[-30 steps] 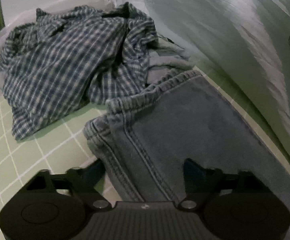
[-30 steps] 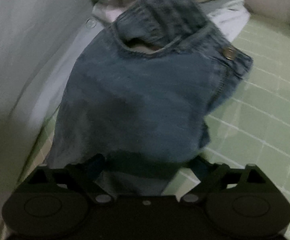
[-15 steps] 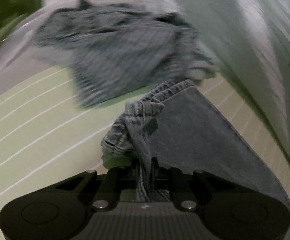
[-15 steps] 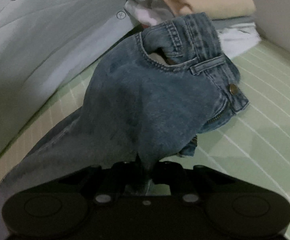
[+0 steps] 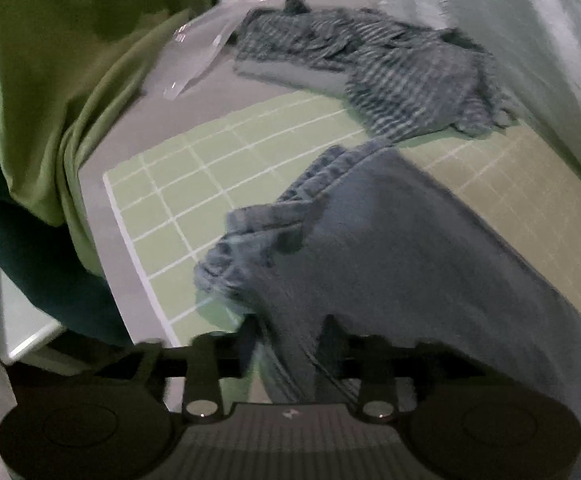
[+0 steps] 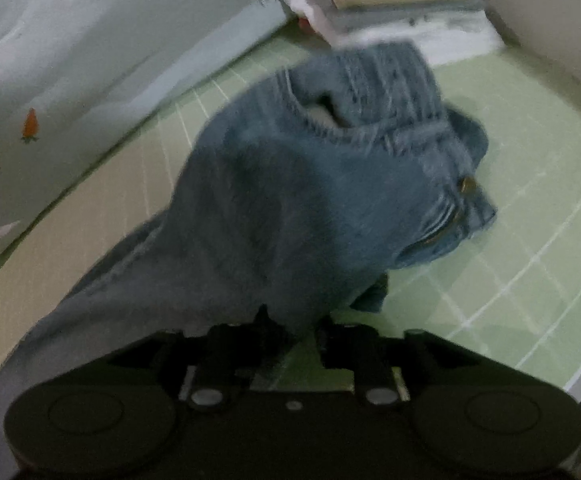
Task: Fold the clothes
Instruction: 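Lay the folded jeans down and open both tools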
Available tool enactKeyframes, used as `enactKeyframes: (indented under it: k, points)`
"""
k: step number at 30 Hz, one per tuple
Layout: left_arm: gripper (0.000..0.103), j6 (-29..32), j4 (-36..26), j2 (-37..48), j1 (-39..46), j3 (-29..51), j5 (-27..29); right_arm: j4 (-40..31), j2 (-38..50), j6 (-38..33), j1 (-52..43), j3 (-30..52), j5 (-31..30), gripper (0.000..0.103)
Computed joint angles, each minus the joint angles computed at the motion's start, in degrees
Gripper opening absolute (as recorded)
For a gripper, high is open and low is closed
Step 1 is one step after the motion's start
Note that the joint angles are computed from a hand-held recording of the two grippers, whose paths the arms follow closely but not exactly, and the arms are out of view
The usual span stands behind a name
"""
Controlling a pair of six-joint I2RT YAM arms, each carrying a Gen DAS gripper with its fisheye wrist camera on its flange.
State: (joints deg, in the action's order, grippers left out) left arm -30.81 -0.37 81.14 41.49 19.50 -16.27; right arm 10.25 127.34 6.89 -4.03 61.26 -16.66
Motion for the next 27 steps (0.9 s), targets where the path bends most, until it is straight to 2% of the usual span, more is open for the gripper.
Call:
enactKeyframes:
  k: [2,4,6,9,10,11,13,18,22,27]
  points:
    - [0.068,-2.5,-2.34,-3.89,-5.05,-0.57,-2.51,-0.52,-0.42,-1.43,-2.41,0.6,-3.73,0.031]
    - [0.072,-4.91,-4.94,-6.64,-10.84,-0.39,-5.42,-2.39,0.33,-2.25,-4.35,2.81,-7.73,0.031]
    - [0.074,-7.63,-6.66,-5.54,-16.61,1.35,-8.63,-5.61,0.25,-4.74,-6.09,4.46,-11.89,0.031]
    - [0.076,-12.53,-10.89,-4.37,-25.92,4.13,-12.76,-11.51,-1.33,-12.16,-8.13,5.66,-16.3,0.032]
    - [0.078,-14.01,-11.91,-3.64,-28.73,4.97,-13.62,-12.17,-2.03,-14.45,-8.96,5.72,-16.93,0.037]
    - [0.08,-15.48,-12.87,-2.73,-31.44,5.87,-14.39,-9.73,-3.13,-15.28,-9.7,4.46,-16.11,0.06]
    - [0.082,-18.52,-13.99,0.06,-36.31,8.02,-15.07,-5.21,-3.91,-15.55,-11.1,3.66,-13.78,0.078]
    - [0.084,-22.17,-13.02,9.99,-44.67,13.88,-13.85,-6.04,4.27,-18.86,-12.74,15.49,-9.36,0.08]
    - [0.084,-19.55,-11.18,18.56,-47.99,19.79,-12.18,-9.83,13.57,-18.18,-12.06,27.68,-11.07,0.085]
    - [0.084,-16.04,-11.35,26.83,-49.14,26.93,-10.87,-13.82,22.39,-17.54,-9.23,39.6,-6.59,0.089]
